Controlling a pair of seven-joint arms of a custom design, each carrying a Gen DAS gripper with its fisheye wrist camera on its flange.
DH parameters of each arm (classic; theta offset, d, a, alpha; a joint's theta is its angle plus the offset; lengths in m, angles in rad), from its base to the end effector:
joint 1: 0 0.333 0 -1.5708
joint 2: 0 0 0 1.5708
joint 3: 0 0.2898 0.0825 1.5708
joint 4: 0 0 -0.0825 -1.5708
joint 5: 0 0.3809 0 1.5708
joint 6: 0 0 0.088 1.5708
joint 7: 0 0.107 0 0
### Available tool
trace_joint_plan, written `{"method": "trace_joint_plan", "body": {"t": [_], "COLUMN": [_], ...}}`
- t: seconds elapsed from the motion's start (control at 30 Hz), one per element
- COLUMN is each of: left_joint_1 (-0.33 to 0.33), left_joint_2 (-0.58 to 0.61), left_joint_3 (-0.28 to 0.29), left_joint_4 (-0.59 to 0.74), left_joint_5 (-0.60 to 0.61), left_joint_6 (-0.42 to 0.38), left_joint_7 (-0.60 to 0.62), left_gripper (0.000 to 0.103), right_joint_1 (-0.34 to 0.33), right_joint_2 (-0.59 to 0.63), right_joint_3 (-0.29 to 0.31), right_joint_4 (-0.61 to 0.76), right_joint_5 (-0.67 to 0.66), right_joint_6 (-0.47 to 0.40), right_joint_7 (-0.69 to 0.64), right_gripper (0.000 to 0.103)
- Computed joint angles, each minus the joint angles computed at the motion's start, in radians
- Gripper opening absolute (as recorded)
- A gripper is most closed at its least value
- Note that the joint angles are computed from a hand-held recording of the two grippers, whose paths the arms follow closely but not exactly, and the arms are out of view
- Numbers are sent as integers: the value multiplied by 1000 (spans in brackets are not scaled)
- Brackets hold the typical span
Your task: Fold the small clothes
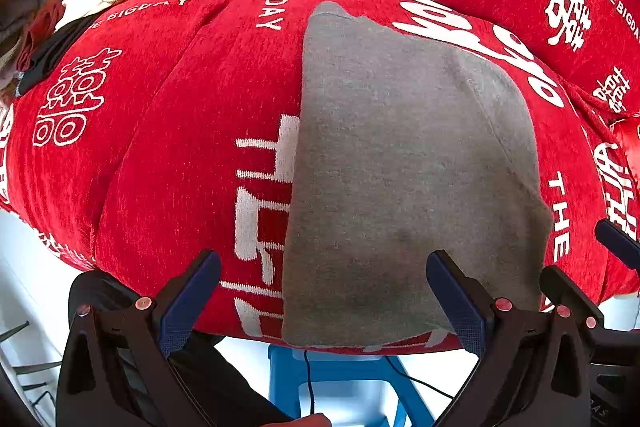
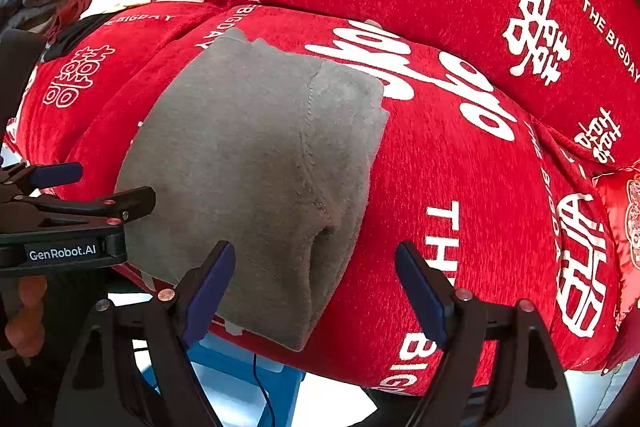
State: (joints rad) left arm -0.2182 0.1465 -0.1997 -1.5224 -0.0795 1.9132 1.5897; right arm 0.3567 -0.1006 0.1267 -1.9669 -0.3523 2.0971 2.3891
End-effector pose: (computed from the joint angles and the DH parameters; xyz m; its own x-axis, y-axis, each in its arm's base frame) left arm 0.5692 -0.2500 0.5720 -0.4116 -0.9055 0.1033 -0.8929 0.3780 -0.2447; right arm 0.4961 0.2438 0.5162 -0.2067 -0.9742 0.0904 -0.9099 0.1574 -0.3837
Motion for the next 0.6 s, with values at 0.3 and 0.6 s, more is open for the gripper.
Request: {"method": "trace_joint_plan", "body": {"t": [0.3,0.6], "left_joint_1": [1,-5], "left_joint_2": [-9,-13], "left_joint_3": [-1,-3], "left_joint_4": [-5,-1], "left_joint_5": [-5,9], "left_joint_6": [2,-3], "left_joint_7": [4,-2], "left_gripper": [103,103], "right_joint_1": [1,-2], "right_joint_2": [-4,-24], "right_joint_3": [2,0], "right_joint_4": [-2,-27], "right_joint_5": [-6,-5], "right_joint_6": [5,31], "right_joint_7": [1,3], "right_gripper": [85,84]}}
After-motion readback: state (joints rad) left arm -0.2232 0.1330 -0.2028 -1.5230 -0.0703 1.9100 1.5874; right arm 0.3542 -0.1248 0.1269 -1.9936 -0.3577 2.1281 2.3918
